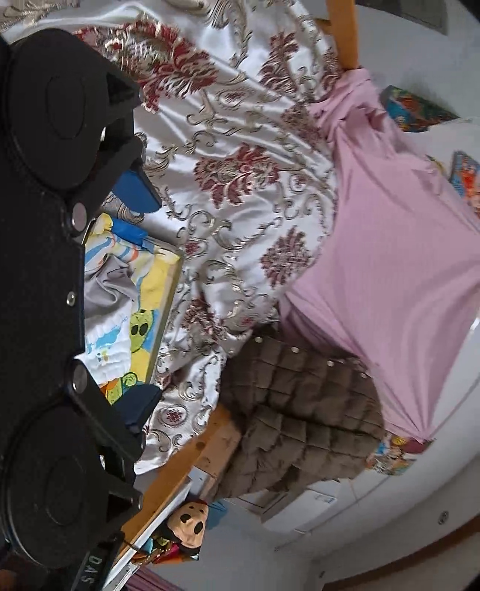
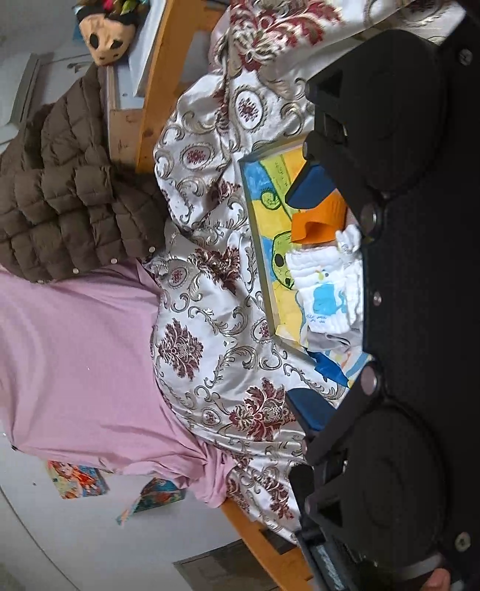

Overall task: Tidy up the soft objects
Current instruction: 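Move both tools back from the tray toward the remaining clutter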

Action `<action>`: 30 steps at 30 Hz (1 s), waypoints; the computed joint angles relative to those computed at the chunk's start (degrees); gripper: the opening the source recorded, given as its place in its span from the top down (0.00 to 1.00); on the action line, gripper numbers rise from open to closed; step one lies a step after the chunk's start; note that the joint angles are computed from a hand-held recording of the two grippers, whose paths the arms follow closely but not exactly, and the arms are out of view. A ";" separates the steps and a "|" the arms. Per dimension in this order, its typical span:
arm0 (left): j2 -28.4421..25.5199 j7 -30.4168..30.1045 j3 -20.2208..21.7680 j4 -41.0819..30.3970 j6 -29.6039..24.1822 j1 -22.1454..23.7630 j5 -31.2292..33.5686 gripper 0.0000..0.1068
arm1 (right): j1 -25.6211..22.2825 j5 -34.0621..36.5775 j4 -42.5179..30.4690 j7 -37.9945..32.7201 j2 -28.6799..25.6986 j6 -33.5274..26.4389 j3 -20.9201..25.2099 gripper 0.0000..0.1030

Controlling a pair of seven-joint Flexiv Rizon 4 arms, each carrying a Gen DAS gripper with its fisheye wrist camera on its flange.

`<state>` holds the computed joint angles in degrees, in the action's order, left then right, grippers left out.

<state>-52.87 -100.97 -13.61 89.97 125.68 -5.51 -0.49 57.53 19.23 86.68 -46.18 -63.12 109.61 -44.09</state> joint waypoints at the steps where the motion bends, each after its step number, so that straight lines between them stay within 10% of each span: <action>1: 0.43 0.03 0.69 1.21 1.36 -0.57 -0.38 0.05 | 0.69 0.60 1.59 -0.06 0.70 0.65 -0.03 0.01; 30: 9.47 5.59 4.65 22.90 6.13 -5.83 -2.07 0.04 | 12.83 20.85 30.73 -23.79 18.52 12.46 8.25 0.01</action>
<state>-43.40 -95.38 -8.97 112.86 131.81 -11.34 -2.56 70.36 40.08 117.41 -69.97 -44.60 122.08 -35.84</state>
